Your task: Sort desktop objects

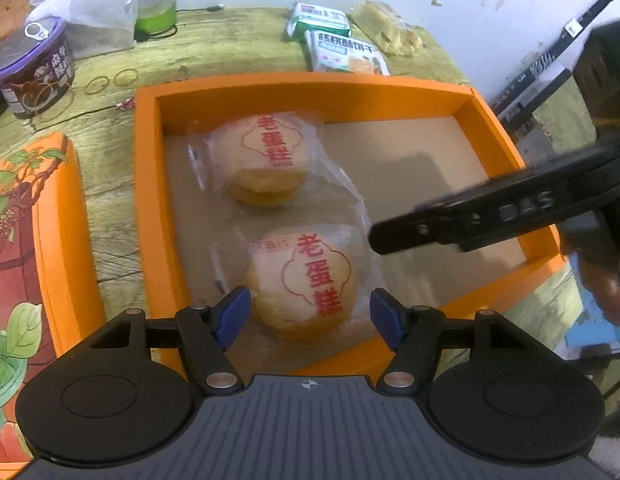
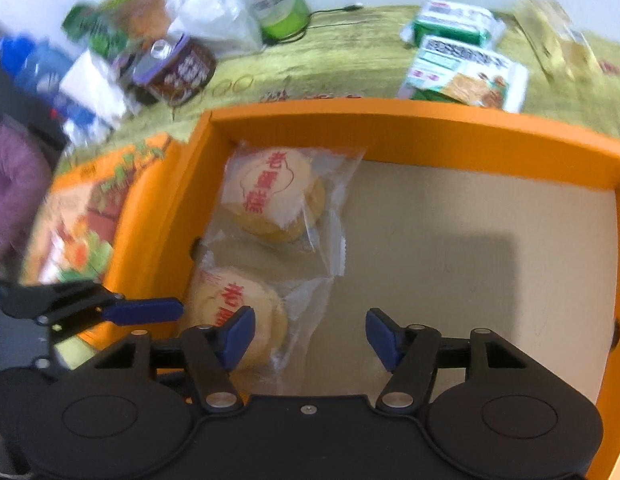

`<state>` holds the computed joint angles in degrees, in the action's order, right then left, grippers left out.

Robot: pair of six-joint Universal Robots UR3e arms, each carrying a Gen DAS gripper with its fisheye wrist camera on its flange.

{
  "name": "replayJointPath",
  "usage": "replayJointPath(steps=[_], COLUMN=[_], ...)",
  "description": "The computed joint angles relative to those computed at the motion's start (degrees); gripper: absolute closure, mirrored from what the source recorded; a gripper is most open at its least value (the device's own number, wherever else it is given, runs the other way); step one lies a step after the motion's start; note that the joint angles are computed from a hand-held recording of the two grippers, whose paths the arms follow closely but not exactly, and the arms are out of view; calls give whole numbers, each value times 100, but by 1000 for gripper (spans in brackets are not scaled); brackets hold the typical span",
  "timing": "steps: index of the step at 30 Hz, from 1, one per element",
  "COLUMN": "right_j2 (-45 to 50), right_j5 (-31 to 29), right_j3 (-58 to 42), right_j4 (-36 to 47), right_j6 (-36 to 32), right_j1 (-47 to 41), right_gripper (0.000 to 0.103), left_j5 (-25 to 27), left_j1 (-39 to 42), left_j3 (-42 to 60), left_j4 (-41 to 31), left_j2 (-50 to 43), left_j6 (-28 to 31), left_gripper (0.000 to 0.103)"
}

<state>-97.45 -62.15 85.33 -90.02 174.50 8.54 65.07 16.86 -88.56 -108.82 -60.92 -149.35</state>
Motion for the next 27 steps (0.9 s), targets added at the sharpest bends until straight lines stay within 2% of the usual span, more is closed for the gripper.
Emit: replayJointPath(steps=[5,14,27], right_j2=[50,410,750], right_j5=[446,696,473], right_j3=[-3,299,111], right_j4=[420,-131,-347], right_j6=[423,1351,1601], right_j1=[-198,13,452], right_gripper=[43,43,41], left_j5=[-235,-413,-564], left_j1=[269,512,1101], left_j3=[101,75,358], left_j4=[-362,-781,-1879], left_j2=[-133,-192,-165], left_j6=[531,1304,2043], left_gripper=[37,36,36])
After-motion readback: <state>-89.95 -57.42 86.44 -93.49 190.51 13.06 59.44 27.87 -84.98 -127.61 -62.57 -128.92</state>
